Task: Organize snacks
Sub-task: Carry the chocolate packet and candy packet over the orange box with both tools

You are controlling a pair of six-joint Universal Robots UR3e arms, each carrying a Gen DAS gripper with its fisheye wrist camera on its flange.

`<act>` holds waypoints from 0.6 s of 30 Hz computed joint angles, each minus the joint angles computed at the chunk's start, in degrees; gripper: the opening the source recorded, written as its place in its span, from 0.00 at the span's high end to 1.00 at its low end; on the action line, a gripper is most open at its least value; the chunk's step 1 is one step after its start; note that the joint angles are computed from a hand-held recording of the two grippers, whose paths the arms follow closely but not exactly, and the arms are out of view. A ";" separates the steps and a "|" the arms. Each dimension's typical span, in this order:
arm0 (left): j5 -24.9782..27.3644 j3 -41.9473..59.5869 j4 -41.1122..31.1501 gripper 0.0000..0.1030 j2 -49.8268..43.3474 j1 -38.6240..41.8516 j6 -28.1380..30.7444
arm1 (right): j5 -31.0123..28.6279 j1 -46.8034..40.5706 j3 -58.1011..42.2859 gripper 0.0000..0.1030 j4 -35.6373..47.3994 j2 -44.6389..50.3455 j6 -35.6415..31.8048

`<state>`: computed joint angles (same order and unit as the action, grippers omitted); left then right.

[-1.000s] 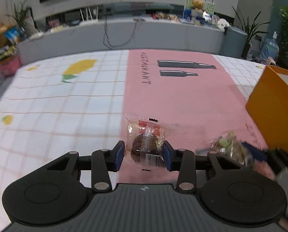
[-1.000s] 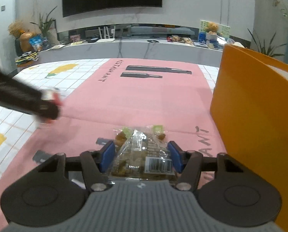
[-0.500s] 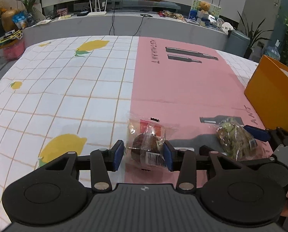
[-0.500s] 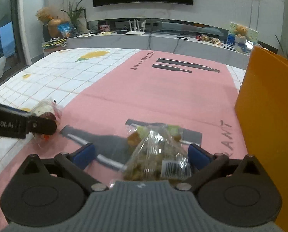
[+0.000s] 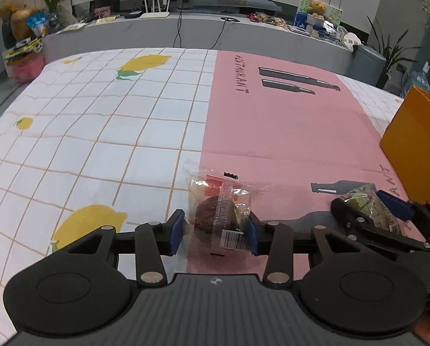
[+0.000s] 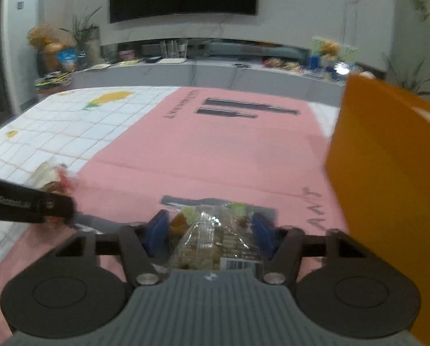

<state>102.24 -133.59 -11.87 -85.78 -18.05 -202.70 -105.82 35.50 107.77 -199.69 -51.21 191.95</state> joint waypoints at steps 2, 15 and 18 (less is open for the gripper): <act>-1.85 -0.73 -1.11 0.54 1.95 1.23 -1.08 | 0.08 -0.15 0.56 0.46 -0.98 -0.05 0.18; 5.25 6.53 -2.78 0.55 1.01 -7.07 -2.95 | 11.33 -4.72 11.35 0.51 -13.02 -11.14 -0.90; 5.87 10.94 -4.09 0.55 0.27 -10.02 -1.32 | 16.03 -8.51 15.94 0.51 -13.75 -18.66 -0.76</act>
